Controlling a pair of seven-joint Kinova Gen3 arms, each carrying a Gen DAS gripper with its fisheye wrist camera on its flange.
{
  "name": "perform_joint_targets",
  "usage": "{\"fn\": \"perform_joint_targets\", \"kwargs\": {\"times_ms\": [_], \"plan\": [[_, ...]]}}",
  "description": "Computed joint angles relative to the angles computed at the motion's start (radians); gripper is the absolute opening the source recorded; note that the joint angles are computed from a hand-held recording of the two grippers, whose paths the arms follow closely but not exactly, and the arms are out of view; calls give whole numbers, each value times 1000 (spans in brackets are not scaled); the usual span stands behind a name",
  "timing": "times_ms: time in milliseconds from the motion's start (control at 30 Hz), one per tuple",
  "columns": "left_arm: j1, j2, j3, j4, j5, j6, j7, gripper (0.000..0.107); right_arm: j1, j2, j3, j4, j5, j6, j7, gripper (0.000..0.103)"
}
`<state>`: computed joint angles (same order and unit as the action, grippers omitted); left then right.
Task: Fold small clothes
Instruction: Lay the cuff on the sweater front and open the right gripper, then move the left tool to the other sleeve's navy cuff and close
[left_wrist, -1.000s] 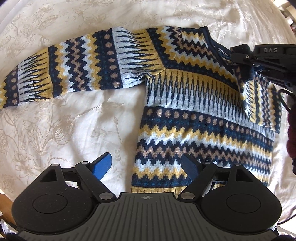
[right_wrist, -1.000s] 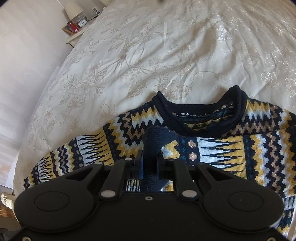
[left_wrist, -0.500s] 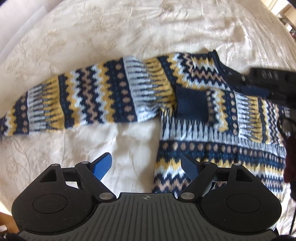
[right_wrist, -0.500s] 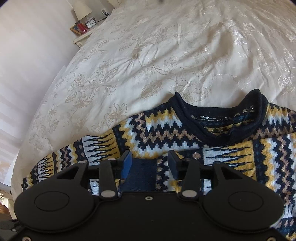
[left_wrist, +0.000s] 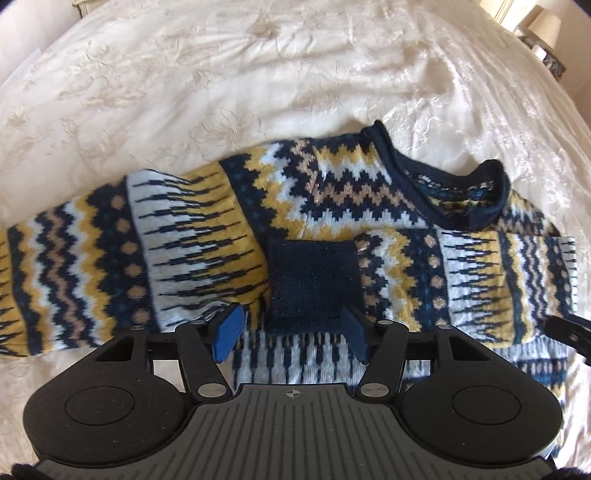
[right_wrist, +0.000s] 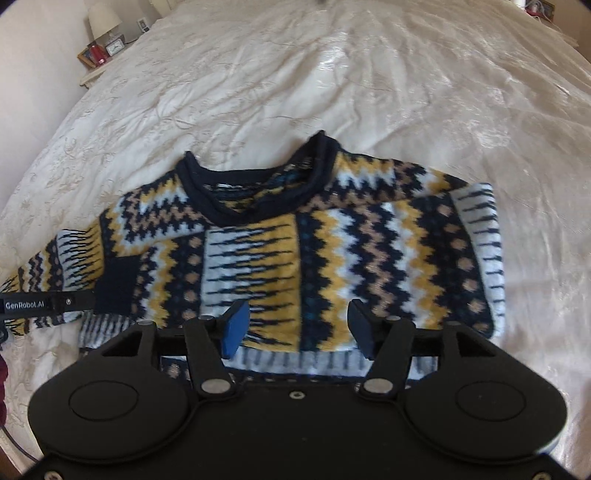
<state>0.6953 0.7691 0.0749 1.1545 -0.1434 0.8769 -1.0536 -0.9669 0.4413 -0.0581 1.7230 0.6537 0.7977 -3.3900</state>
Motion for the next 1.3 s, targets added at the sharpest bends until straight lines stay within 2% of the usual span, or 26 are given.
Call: {"fn": "perform_joint_targets", "kwargs": {"times_ms": [200,333,400,433,467,567,733,800,900,1067,1233,1300], "plan": [[1,84,-2,-91,19,42,19,56,-7,-52,-3,117,13,16,-104,65],[10,110,-11,-136,18,66,31,55,24,-81,-13,194,37,-11,-163,69],[12,108,-10,-131,13,55,24,38,44,-90,-16,227,49,-22,-181,69],[30,109,-26,-137,-6,60,26,26,54,-92,-16,240,56,-29,-190,69],[58,113,-49,-151,-38,79,35,22,64,-95,-15,253,64,-36,-199,69],[115,144,-93,-208,-125,141,46,22,93,-100,-7,286,92,-63,-232,69],[106,182,-77,-265,-130,182,42,24,166,-78,0,306,108,-113,-197,69],[111,200,-79,-299,-136,205,36,26,203,-52,-2,295,68,-113,-126,69],[126,220,-95,-329,-149,225,53,38,219,-40,25,312,53,-156,-100,72],[135,235,-121,-340,-174,241,110,79,198,-43,46,302,32,-134,-92,78],[92,179,-100,-211,-156,118,133,89,164,-70,45,312,42,-116,-153,83],[84,155,-93,-167,-155,84,124,89,177,-74,12,299,0,-82,-114,86]]}}
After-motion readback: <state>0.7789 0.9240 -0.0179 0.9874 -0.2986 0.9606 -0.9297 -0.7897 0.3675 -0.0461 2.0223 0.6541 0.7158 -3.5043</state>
